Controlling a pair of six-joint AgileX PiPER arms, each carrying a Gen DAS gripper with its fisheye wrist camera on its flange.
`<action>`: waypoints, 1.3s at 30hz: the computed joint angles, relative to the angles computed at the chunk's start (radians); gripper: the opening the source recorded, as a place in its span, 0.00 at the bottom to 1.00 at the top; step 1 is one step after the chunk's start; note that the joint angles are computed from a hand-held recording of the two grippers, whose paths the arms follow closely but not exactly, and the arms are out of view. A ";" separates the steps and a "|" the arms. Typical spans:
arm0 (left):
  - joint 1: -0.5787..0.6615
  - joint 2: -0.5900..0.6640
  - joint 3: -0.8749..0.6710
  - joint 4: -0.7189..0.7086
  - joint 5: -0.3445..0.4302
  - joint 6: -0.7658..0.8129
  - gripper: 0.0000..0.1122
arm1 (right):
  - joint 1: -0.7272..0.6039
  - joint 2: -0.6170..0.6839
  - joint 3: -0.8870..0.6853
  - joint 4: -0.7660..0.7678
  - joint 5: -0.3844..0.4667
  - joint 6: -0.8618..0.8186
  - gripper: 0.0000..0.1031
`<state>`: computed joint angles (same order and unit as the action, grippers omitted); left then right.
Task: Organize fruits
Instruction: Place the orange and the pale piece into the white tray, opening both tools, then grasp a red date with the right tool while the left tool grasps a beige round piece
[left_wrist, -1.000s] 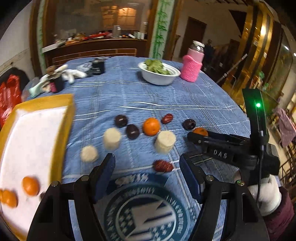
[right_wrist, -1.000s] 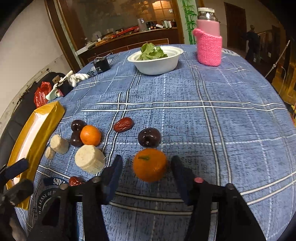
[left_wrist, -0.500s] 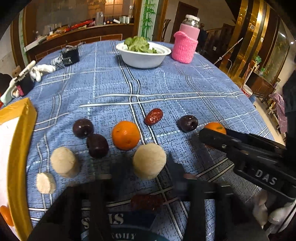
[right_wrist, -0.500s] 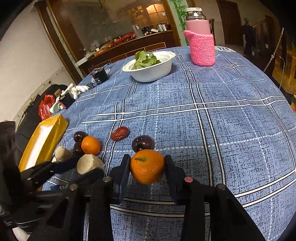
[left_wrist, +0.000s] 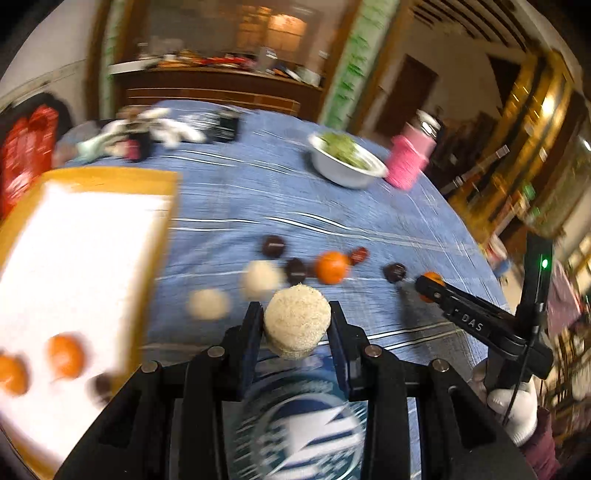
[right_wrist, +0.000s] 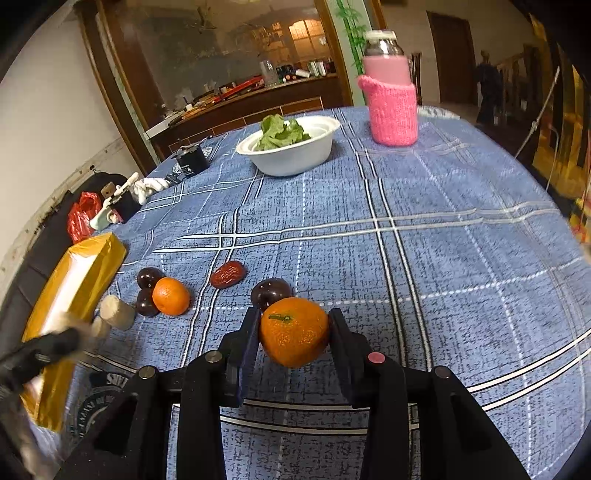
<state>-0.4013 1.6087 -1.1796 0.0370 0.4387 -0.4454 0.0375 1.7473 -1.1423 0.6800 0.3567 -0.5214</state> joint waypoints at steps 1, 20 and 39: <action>0.027 -0.045 0.042 0.011 -0.004 -0.017 0.30 | 0.006 -0.003 0.002 -0.010 -0.008 0.004 0.39; 0.671 -0.246 0.351 -0.668 -0.034 0.695 0.30 | 0.501 0.244 -0.574 -0.136 0.399 0.312 0.40; 0.809 -0.364 0.401 -0.908 0.091 0.928 0.60 | 0.573 0.325 -0.725 -0.358 0.376 0.545 0.58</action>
<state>0.4072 1.2450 -0.7789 -0.8707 0.5298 0.4821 0.6105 2.0721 -1.8670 0.3223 0.7330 0.0239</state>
